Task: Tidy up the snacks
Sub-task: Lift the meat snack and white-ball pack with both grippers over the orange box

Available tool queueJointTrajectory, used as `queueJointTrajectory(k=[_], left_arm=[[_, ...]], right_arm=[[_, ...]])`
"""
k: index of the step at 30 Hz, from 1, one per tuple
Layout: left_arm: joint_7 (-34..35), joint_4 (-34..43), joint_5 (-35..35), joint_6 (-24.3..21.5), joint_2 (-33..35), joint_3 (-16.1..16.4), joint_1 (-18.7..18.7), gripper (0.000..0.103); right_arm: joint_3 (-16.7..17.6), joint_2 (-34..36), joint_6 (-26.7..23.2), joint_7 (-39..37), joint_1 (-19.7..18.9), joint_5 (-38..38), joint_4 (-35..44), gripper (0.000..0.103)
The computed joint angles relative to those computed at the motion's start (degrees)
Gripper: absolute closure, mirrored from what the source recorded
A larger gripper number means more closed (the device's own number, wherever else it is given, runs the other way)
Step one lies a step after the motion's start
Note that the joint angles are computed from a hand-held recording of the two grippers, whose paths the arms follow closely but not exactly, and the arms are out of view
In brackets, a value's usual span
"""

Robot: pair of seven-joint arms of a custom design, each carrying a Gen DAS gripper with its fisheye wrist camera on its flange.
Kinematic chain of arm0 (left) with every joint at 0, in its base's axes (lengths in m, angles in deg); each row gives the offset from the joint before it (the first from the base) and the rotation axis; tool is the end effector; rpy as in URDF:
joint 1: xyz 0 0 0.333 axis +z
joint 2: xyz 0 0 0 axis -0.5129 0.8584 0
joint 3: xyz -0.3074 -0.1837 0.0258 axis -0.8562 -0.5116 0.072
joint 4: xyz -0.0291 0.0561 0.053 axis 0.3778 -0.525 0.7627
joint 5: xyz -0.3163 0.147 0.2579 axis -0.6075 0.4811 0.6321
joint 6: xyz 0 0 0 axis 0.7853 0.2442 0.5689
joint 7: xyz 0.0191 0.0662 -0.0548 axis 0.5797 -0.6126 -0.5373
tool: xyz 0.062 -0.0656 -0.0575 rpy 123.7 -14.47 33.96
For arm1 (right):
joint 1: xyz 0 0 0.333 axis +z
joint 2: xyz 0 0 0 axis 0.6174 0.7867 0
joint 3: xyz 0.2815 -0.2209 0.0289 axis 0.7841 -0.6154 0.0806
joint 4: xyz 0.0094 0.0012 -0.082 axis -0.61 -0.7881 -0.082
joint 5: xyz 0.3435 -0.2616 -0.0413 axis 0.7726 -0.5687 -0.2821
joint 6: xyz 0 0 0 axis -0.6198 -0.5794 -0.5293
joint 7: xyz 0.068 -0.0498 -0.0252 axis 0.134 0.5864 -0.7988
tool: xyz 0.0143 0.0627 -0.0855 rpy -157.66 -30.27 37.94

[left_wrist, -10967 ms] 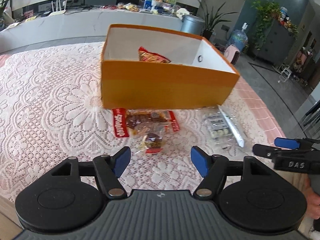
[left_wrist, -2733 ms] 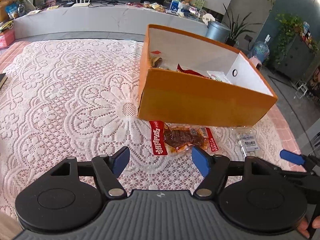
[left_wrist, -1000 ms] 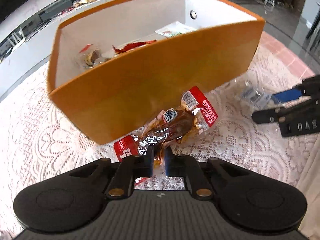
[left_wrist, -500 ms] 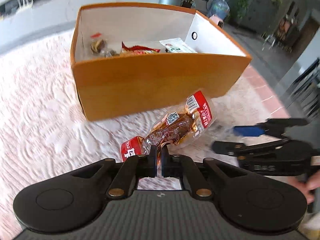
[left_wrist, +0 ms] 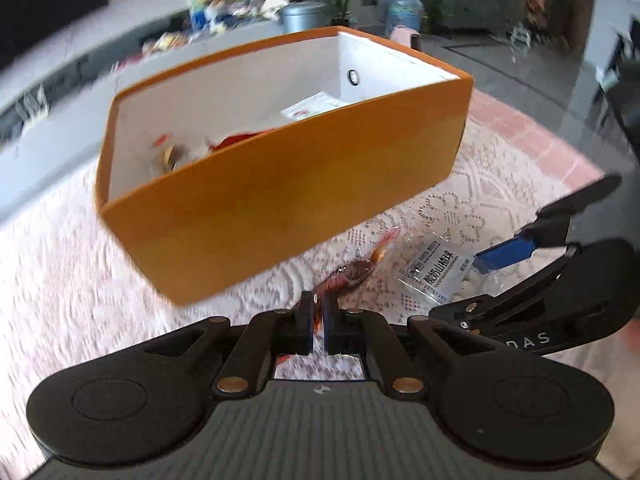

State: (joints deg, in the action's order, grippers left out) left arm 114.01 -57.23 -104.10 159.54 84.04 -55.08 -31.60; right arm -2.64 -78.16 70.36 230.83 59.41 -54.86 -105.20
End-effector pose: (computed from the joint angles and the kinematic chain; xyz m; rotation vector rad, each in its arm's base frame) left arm 0.5783 -0.0425 0.4354 -0.8140 2.5546 -0.8430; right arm 0.5576 0.2627 0.3859 -1.7343 2.0508 -0.3988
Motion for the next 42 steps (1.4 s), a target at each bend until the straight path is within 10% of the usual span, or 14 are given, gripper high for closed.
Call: queueJointTrajectory(k=[10,17,34,42], left_arm=[[11.1,1.5,-4.6,3.0,2.0,-1.1,-0.7,0.098],[4.6,5.2,2.5,-2.9,5.4,-1.8,0.9,0.071],[5.2,4.9,0.5,0.6,6.6,-4.1,1.9,0.070],[9.2,2.4,-5.4,0.0,3.4,-3.1,1.5,0.086]], right_arm=[[-1.1,1.1,2.5,2.0,0.2,0.0,0.3,0.041],[-2.1,1.8,4.3,5.0,1.0,-1.9,0.6,0.036],[-3.3,2.4,3.1,9.6,2.2,-7.7,1.7,0.045],[-3.1,0.7,5.2,12.3,1.4,-9.2,-0.2,0.047]])
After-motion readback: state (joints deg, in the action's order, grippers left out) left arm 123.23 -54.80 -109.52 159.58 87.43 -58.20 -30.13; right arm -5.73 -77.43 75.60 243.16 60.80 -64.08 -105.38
